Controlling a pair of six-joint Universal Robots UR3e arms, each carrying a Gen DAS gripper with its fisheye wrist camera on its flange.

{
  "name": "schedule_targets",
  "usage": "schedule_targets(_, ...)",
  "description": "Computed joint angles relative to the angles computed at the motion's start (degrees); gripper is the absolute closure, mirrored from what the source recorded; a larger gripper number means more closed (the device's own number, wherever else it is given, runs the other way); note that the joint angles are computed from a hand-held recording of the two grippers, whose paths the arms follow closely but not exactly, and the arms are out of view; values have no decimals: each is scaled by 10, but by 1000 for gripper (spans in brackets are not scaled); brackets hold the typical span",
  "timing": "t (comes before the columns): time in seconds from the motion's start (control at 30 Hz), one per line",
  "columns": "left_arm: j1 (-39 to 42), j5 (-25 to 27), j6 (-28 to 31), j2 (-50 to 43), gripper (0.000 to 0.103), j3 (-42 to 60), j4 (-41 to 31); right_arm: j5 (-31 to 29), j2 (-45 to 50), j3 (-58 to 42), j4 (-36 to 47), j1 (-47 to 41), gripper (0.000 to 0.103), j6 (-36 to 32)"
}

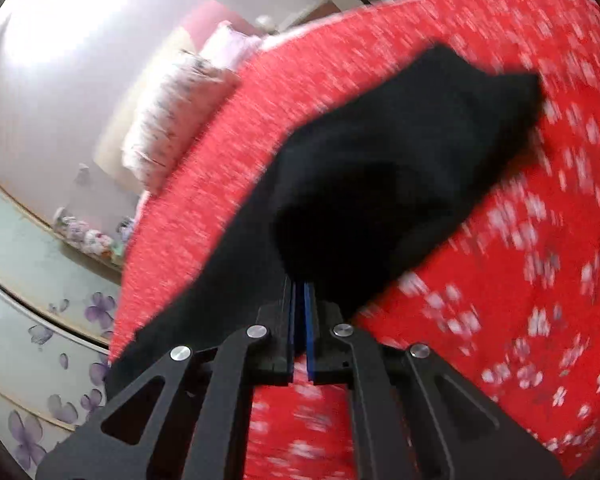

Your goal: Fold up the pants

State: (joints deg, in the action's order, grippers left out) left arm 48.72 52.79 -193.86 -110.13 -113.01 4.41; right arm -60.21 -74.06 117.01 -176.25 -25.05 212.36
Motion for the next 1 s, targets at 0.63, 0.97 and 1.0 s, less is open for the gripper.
schedule_targets(0.63, 99, -175, 200, -184, 6, 509, -686, 32, -125, 129, -98, -13, 47, -144)
schedule_targets(0.97, 61, -115, 88, -290, 15, 640, -676, 26, -103, 108, -89, -6, 47, -151)
schedule_targets(1.0, 57, -109, 77, -310, 32, 671, -677, 24, -98, 105, -88, -4, 47, -153)
